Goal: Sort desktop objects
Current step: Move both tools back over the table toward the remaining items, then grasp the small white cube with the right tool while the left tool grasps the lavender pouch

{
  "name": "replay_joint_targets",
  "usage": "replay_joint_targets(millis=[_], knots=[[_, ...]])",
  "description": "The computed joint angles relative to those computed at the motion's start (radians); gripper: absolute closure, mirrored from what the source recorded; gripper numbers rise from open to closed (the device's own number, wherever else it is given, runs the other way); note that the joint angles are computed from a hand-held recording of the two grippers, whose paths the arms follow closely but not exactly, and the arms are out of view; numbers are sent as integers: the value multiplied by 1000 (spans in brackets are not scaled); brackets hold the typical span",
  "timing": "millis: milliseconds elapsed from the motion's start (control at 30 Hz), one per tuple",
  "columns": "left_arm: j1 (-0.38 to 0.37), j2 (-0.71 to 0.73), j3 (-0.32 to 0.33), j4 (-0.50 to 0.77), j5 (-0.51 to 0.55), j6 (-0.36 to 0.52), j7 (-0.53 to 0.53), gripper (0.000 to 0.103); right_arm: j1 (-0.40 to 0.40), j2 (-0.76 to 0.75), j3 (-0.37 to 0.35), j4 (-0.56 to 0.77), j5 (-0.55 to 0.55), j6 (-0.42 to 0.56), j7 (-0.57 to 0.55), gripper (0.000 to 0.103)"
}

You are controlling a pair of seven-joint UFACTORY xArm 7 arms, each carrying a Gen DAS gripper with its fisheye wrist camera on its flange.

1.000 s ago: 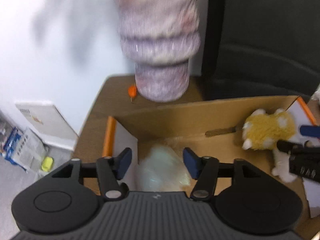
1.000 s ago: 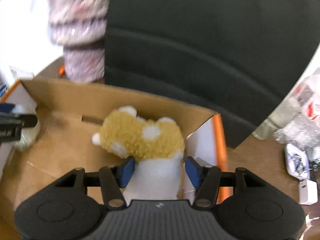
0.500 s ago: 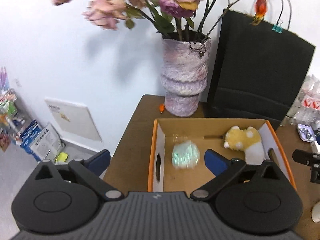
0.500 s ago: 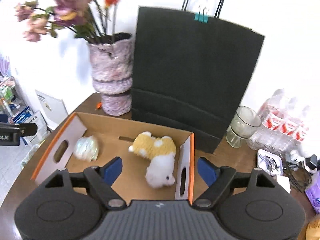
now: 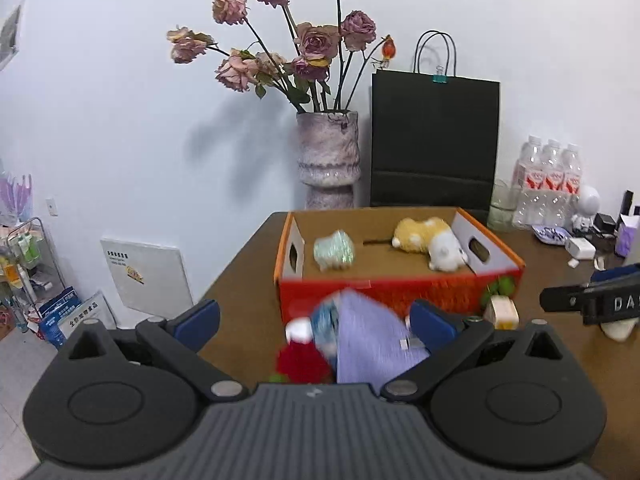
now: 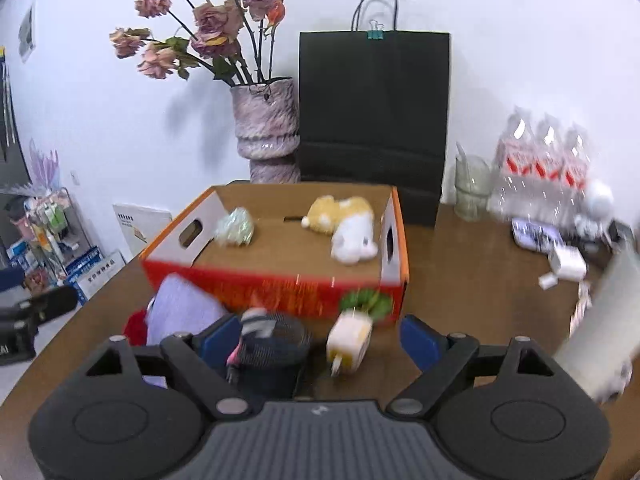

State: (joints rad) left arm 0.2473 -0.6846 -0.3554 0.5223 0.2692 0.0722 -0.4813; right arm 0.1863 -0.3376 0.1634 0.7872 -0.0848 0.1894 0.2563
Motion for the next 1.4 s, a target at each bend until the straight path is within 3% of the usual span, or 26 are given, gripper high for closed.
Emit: replay_joint_targets(millis=[133,200,433,533,633,733,800,867,1033,1167,1300,1400], knots=[[4,-165,-47,-177,-14,-72,-50,0,-105,-130,128,-220,-60,-133,136,16],[-56,-228,-19,-248,-34,-76,-46,0,-150,-195,184,-308,-76,-178,193,16],[-295,-448,47,-429,-99,82,-61,0,-54,-430,186,-594,-35,-275,254,15],[-353,-504,44,-476,-105,119,-86,0,-45,-509,232,-656,-34,-273,278,15],[-390,-541,55,-511,-99,133,-91,0,2,-545,224,-697,-29,-294,300,14],[-377,-522,61,-503,-86,143,-87,0,-6,-575,277,-722,-27,-324,341,11],[-358,-498,72,-493,-81,127,-79,0,-65,-588,356,-709,-41,-322,363,11],[-338,-471,78,-479,-79,110,-73,0,-105,-578,389,-685,-62,-308,364,11],[-292,-373,71,-425,-71,70,-60,1,-110,-503,346,-654,-86,-336,342,11],[-259,-244,93,-365,-77,-19,-25,5,-173,-449,374,-612,-87,-367,315,11],[-154,-38,74,-253,-82,-166,29,22,-205,-327,338,-545,-77,-426,250,13],[-114,146,79,-115,-107,-211,78,36,-303,-223,389,-455,-41,-457,201,21]])
